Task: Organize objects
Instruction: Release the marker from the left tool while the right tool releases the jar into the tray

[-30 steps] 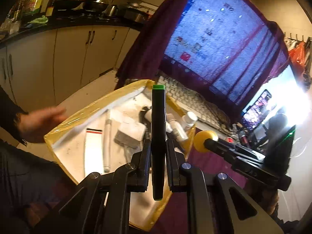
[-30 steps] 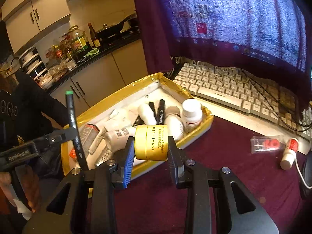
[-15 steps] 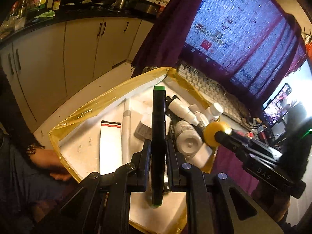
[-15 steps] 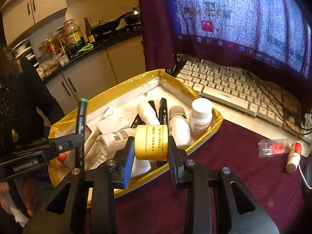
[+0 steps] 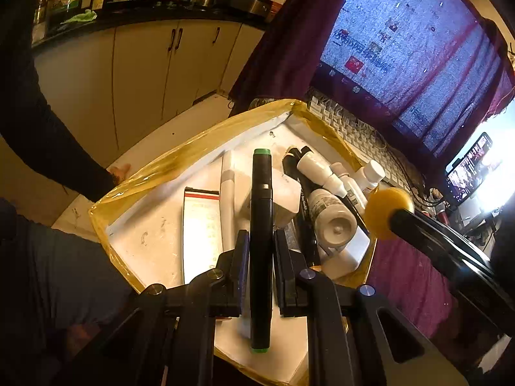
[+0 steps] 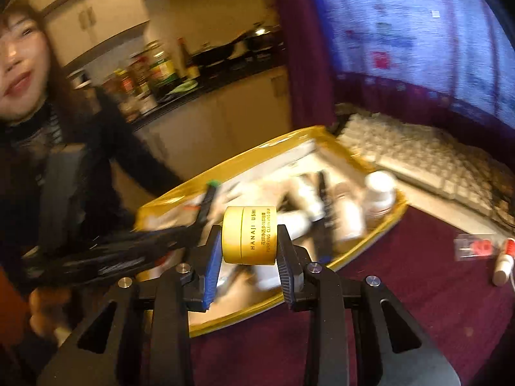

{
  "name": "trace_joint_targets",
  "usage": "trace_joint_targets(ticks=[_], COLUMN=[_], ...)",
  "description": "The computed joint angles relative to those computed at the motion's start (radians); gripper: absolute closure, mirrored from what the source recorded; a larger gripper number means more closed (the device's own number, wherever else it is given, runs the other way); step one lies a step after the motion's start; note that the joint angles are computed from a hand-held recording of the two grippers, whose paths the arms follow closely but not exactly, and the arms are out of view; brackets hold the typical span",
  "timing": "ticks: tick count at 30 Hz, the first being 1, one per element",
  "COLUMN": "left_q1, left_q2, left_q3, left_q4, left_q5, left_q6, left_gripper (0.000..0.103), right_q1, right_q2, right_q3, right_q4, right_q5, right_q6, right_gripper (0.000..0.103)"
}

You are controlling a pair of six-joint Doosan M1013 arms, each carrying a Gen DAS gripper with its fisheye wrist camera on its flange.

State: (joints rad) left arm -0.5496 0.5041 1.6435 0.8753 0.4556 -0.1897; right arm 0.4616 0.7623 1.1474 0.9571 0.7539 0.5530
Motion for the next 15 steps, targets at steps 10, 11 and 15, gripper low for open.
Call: trace_joint_targets(ticks=[10,11,15], left_q1=[-0.002,-0.002,-0.004], left_q2=[-0.009,-0.009,-0.003], left_q3=[0.010,0.010,0.004], left_q4=[-0.003,-0.010,-0.031], left_q5=[0.020,0.021,0.024], left_q6=[-0.007,-0.003,0.023], left_gripper=[0.091,0.091,0.091], right_q1=[0.018,0.020,0.026], right_q2=[0.041,0.037,0.026], right_q3=[-0.043,-0.036,-0.019], right_q4=[-0.116,-0.126,-0.160], right_q5=[0.159,0.142,0.084], right_q6=[0.070,0.074,0.079], right_gripper=[0.073,0.073,0.073])
